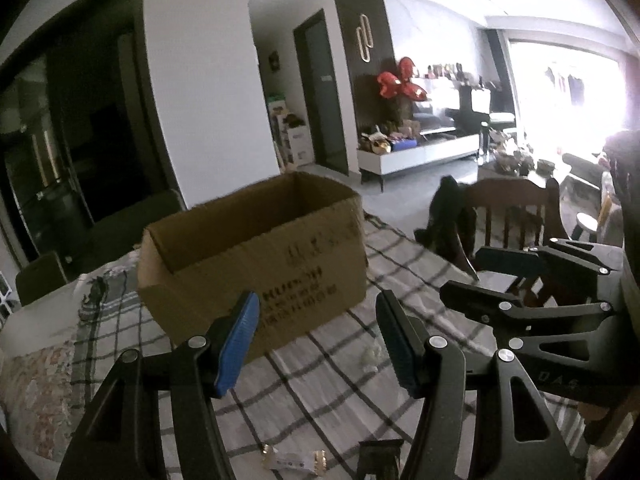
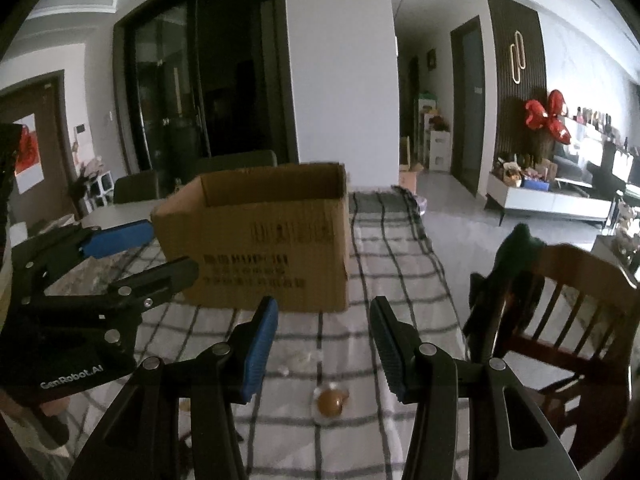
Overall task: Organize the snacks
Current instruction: 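Move both tools out of the box toward the white bottle and orange ball, then grasp the small white bottle with the left gripper while the right grasps the orange ball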
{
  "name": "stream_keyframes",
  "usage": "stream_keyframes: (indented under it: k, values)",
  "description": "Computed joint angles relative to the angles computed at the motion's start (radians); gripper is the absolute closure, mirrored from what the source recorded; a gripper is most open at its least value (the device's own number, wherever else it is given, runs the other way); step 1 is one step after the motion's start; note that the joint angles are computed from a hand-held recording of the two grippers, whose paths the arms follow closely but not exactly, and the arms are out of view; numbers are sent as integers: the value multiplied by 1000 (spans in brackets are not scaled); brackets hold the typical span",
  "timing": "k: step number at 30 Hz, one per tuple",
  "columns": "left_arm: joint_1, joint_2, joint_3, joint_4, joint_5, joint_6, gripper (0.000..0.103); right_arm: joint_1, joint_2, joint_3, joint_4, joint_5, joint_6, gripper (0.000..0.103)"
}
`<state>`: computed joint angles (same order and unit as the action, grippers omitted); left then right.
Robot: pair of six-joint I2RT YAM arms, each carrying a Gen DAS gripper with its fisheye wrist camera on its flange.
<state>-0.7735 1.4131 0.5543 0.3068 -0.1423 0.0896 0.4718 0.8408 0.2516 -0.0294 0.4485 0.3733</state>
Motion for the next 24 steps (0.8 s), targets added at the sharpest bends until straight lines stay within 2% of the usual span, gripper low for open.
stream_keyframes:
  k: [8, 14, 18, 24]
  values:
    - [-7, 107, 10, 36, 53, 28, 49, 5, 53, -70, 76, -14, 22, 55]
    - [-7, 186, 27, 51, 77, 60, 53, -24, 172, -109, 202, -79, 30, 61]
    - [3, 242, 58, 37, 111, 82, 60, -49, 265, -123, 292, -120, 23, 64]
    - [14, 326, 112, 22, 140, 106, 66, -109, 400, -125, 407, -191, 25, 65]
